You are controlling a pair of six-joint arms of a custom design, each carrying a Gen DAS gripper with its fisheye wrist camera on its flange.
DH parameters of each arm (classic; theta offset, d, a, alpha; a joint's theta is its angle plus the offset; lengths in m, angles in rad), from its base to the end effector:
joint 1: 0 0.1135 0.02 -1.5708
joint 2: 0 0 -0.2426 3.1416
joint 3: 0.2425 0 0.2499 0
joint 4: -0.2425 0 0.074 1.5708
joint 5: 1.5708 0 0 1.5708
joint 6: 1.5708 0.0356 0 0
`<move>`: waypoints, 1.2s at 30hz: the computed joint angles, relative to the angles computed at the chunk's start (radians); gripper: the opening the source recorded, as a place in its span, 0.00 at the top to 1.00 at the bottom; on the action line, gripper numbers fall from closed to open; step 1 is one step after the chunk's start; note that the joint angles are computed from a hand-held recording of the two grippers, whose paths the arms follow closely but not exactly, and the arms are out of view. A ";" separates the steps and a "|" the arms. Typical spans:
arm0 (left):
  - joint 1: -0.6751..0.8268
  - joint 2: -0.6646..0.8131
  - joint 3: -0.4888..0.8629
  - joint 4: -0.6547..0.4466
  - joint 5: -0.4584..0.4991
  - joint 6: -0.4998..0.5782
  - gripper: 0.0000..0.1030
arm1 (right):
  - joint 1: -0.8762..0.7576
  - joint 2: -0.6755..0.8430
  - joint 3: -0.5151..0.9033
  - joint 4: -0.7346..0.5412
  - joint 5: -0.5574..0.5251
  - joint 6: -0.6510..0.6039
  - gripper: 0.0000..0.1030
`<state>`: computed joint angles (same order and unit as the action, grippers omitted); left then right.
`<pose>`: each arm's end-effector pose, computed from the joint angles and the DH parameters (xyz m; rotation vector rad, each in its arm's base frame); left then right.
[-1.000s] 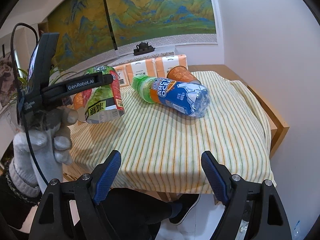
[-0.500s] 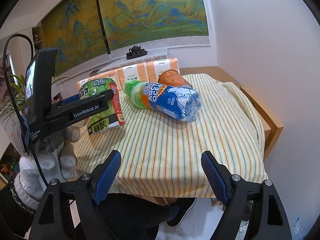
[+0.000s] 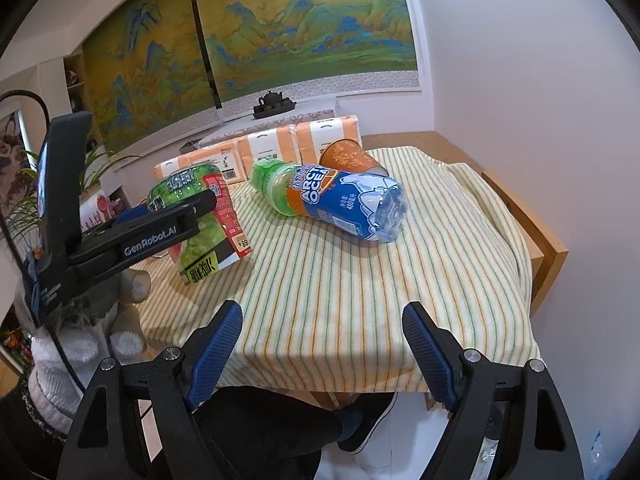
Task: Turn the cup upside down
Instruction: 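Turn the green cup rim-down with the left gripper and lower it, then set the green cup upside down on the cloth and open the left gripper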
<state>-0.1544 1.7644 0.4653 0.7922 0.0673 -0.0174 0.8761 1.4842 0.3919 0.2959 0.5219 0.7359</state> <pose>0.2816 -0.0462 0.0808 0.1836 2.0730 -0.1749 0.1656 0.1710 0.0925 0.0863 2.2488 0.2446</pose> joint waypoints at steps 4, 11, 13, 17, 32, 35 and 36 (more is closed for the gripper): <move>0.005 -0.019 -0.023 -0.001 0.017 0.013 0.13 | 0.011 0.010 0.012 -0.007 0.004 0.009 0.23; 0.024 -0.038 -0.025 -0.053 0.091 0.009 0.12 | 0.037 0.000 0.020 -0.036 0.023 0.032 0.23; 0.018 -0.042 -0.032 -0.048 0.090 0.017 0.12 | 0.041 -0.004 0.019 -0.043 0.027 0.040 0.23; 0.009 -0.052 -0.041 -0.054 0.096 0.026 0.07 | 0.047 -0.021 0.010 -0.054 0.033 0.050 0.23; 0.028 -0.141 -0.122 -0.068 0.151 0.046 0.05 | 0.064 -0.050 -0.006 -0.046 0.082 0.066 0.23; 0.029 -0.154 -0.137 -0.069 0.160 0.050 0.05 | 0.070 -0.055 -0.002 -0.054 0.094 0.071 0.23; 0.029 -0.158 -0.138 -0.075 0.164 0.050 0.05 | 0.074 -0.056 0.001 -0.058 0.100 0.071 0.23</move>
